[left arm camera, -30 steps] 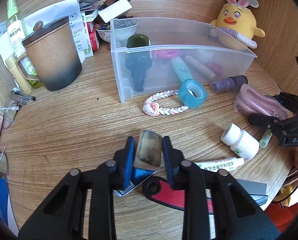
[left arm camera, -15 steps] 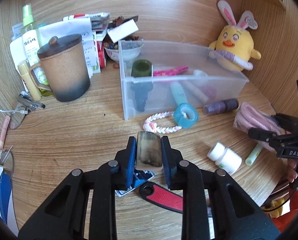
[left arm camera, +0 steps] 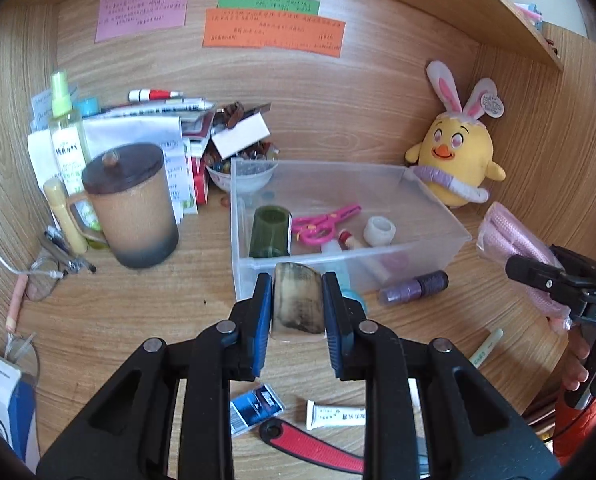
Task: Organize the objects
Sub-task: 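Carry the pink rope bag and glass jar into the clear box while both grippers release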
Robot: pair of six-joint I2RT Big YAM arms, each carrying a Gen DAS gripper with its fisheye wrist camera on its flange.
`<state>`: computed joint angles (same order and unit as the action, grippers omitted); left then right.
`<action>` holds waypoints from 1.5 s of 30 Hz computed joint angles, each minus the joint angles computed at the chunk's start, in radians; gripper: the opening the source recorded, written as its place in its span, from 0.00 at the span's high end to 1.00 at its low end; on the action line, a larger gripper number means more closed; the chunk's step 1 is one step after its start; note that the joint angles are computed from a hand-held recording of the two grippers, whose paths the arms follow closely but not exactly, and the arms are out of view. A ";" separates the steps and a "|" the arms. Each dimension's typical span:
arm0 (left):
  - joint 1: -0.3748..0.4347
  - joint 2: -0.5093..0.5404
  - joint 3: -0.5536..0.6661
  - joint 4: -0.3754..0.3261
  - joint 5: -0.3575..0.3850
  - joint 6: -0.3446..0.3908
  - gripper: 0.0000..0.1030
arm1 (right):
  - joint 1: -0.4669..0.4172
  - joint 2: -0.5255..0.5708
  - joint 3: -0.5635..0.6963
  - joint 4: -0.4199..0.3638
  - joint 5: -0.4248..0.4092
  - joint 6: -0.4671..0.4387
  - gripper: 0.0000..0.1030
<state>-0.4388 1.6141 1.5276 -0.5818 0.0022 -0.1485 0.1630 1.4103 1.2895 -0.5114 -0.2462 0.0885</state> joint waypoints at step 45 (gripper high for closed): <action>0.012 0.342 0.470 -0.266 0.060 -0.011 0.56 | 0.064 0.484 0.569 -0.276 0.198 -0.099 0.34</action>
<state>-0.4264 1.9565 1.9976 -0.8480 0.0625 -0.1592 0.2266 1.8944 1.8588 -0.7873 -0.0480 -0.0108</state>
